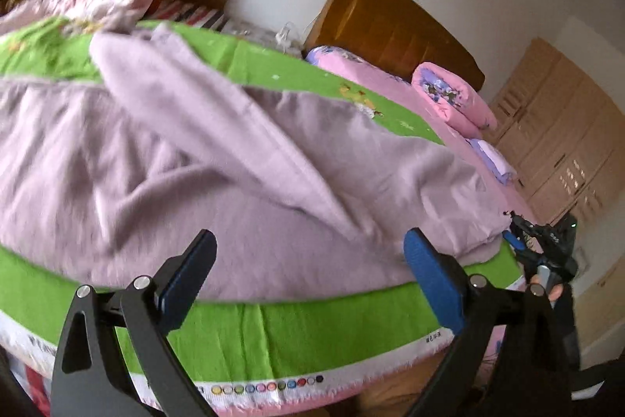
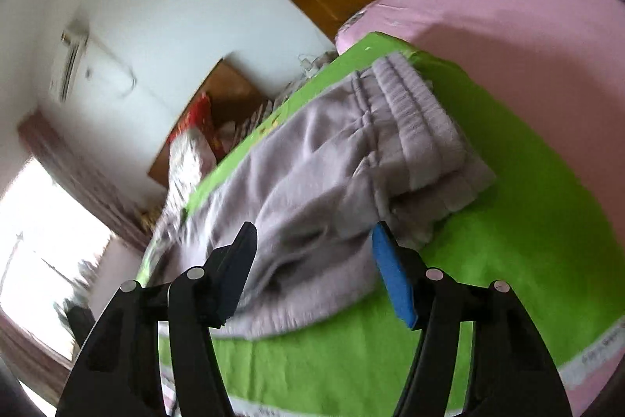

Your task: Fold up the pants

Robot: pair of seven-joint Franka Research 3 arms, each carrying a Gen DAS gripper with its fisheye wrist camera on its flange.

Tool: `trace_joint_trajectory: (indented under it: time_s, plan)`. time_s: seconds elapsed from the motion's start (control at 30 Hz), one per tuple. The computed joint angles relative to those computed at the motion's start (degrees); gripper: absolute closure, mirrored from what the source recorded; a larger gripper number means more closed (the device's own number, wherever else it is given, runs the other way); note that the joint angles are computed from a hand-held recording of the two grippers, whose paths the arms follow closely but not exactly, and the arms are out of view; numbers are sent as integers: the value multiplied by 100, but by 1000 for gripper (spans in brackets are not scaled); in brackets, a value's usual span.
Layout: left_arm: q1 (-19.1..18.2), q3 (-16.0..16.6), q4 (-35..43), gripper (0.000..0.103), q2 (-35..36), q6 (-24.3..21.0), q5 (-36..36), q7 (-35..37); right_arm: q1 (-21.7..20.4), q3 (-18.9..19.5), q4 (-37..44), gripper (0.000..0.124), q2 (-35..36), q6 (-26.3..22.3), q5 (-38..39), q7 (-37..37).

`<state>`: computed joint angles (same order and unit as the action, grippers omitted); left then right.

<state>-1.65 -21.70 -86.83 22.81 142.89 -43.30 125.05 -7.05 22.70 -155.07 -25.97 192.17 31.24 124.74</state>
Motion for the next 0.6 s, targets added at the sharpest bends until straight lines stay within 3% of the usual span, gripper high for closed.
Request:
trace_joint_trajectory:
  time_s: [0.07, 0.17, 0.23, 0.33, 0.4, 0.53, 0.57, 0.6]
  plan:
    - [28, -26, 63, 7, 49, -117, -108, -113, 65, -118, 61, 62, 168, 123, 51, 68]
    - [103, -51, 245, 6, 174, -404, -281, -303, 581, -638, 83, 63, 436, 452, 183, 173]
    - [58, -22, 509, 6, 338, -657, -238, -614, 706, -730, 87, 63, 449, 493, 426, 82]
    - [-160, 86, 1054, 6, 650, -994, 232, -1248, 1759, -1860, -82, 64, 510, 1004, 81, 558]
    - [-402, 232, 1549, 6, 902, -1322, 838, -1825, 2042, -2216, -124, 64, 494, 1066, -96, 762]
    - [-795, 391, 2629, 6, 1538, -1813, 1771, -2863, 1855, -1956, -123, 61, 473, 988, 88, 612]
    - [-877, 440, 2932, 8, 1729, -1952, 1988, -3145, 1736, -1809, -85, 61, 481, 932, 209, 510]
    - [-893, 446, 3157, 19, 1894, -2061, 2109, -3363, 1637, -1691, -31, 62, 498, 875, 319, 421]
